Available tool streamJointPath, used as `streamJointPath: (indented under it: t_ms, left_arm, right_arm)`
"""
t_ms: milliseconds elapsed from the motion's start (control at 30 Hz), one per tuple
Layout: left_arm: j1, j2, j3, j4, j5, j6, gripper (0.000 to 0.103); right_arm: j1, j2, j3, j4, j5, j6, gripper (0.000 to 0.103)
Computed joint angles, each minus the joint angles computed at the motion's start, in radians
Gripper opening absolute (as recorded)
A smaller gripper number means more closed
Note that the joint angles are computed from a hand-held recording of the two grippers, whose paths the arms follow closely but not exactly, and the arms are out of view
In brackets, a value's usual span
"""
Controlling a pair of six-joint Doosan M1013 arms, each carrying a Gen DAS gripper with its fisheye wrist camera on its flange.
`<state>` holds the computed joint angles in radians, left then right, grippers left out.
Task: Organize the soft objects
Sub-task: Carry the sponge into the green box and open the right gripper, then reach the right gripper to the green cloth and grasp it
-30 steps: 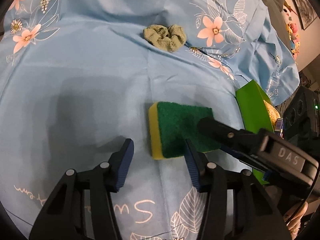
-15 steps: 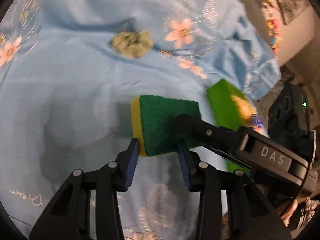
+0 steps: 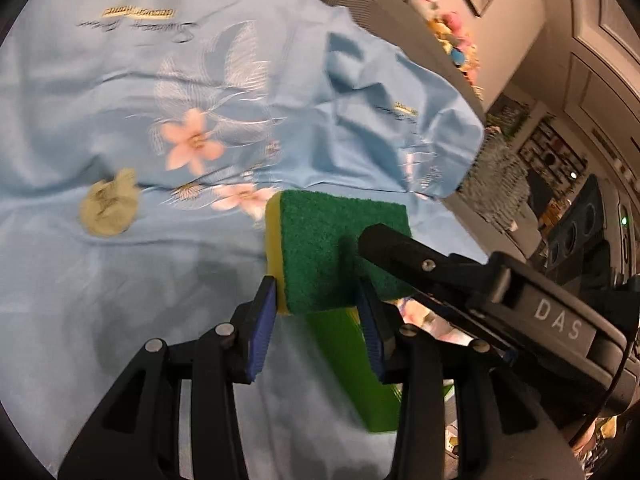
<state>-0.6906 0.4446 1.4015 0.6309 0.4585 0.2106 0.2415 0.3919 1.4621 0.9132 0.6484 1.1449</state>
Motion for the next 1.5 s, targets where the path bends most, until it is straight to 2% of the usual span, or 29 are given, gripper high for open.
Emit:
streamJointPath:
  t_ms: [167, 233, 267, 333, 500, 600, 667, 767, 867, 967, 1033, 1100, 1167, 1233, 1267, 1333, 1367, 1433, 1500]
  left_arm:
    - [0.013, 0.059, -0.081, -0.132, -0.054, 0.182, 0.039]
    - [0.023, 0.094, -0.119, -0.262, -0.072, 0.311, 0.039]
    - [0.028, 0.111, -0.141, -0.342, -0.065, 0.379, 0.039]
    - [0.032, 0.136, -0.176, -0.413, -0.044, 0.452, 0.038]
    - [0.039, 0.189, -0.248, -0.477, 0.001, 0.524, 0.039]
    - [0.048, 0.205, -0.258, -0.579, 0.014, 0.598, 0.039]
    - [0.043, 0.219, -0.278, -0.545, 0.058, 0.581, 0.04]
    - [0.039, 0.232, -0.295, -0.53, 0.096, 0.572, 0.039]
    - [0.035, 0.224, -0.278, -0.511, 0.08, 0.548, 0.04]
    - [0.036, 0.195, -0.236, -0.527, 0.04, 0.549, 0.04]
    - [0.03, 0.164, -0.189, -0.469, 0.005, 0.482, 0.04]
    - [0.025, 0.127, -0.135, -0.386, -0.014, 0.4, 0.041]
    - [0.023, 0.092, -0.088, -0.3, -0.008, 0.305, 0.048]
    - [0.016, 0.047, -0.02, -0.157, 0.002, 0.144, 0.057]
    - [0.012, 0.027, 0.009, -0.091, 0.023, 0.076, 0.059]
    - [-0.001, -0.011, 0.069, 0.042, 0.113, -0.061, 0.061]
    - [-0.005, -0.023, 0.091, 0.068, 0.152, -0.1, 0.062]
    - [-0.007, -0.058, 0.154, 0.114, 0.211, -0.209, 0.065]
    - [-0.011, -0.092, 0.22, 0.175, 0.233, -0.319, 0.07]
  right_arm:
    - [-0.02, 0.003, -0.002, -0.087, -0.091, 0.08, 0.063]
    - [-0.026, 0.013, -0.012, -0.126, -0.102, 0.146, 0.063]
    - [-0.03, 0.022, -0.019, -0.149, -0.111, 0.199, 0.063]
    - [-0.034, 0.039, -0.039, -0.212, -0.111, 0.273, 0.063]
    - [-0.026, 0.068, -0.071, -0.395, -0.121, 0.428, 0.063]
    - [-0.027, 0.091, -0.093, -0.467, -0.07, 0.513, 0.063]
    - [-0.034, 0.107, -0.107, -0.463, -0.027, 0.546, 0.063]
    - [-0.036, 0.113, -0.109, -0.48, -0.012, 0.561, 0.063]
    - [-0.036, 0.099, -0.093, -0.477, -0.039, 0.57, 0.063]
    - [-0.026, 0.074, -0.063, -0.514, -0.103, 0.583, 0.063]
    - [-0.019, 0.058, -0.047, -0.527, -0.136, 0.571, 0.065]
    - [-0.012, 0.04, -0.027, -0.532, -0.184, 0.573, 0.074]
    - [0.001, 0.018, 0.0, -0.541, -0.25, 0.58, 0.084]
    - [0.017, 0.003, 0.012, -0.561, -0.286, 0.574, 0.087]
    - [0.026, -0.004, 0.019, -0.547, -0.303, 0.543, 0.087]
    - [0.045, -0.014, 0.03, -0.511, -0.32, 0.487, 0.087]
    - [0.052, -0.016, 0.032, -0.464, -0.321, 0.44, 0.087]
    - [0.07, -0.018, 0.037, -0.284, -0.311, 0.248, 0.087]
    - [0.089, -0.012, 0.027, -0.239, -0.28, 0.161, 0.087]
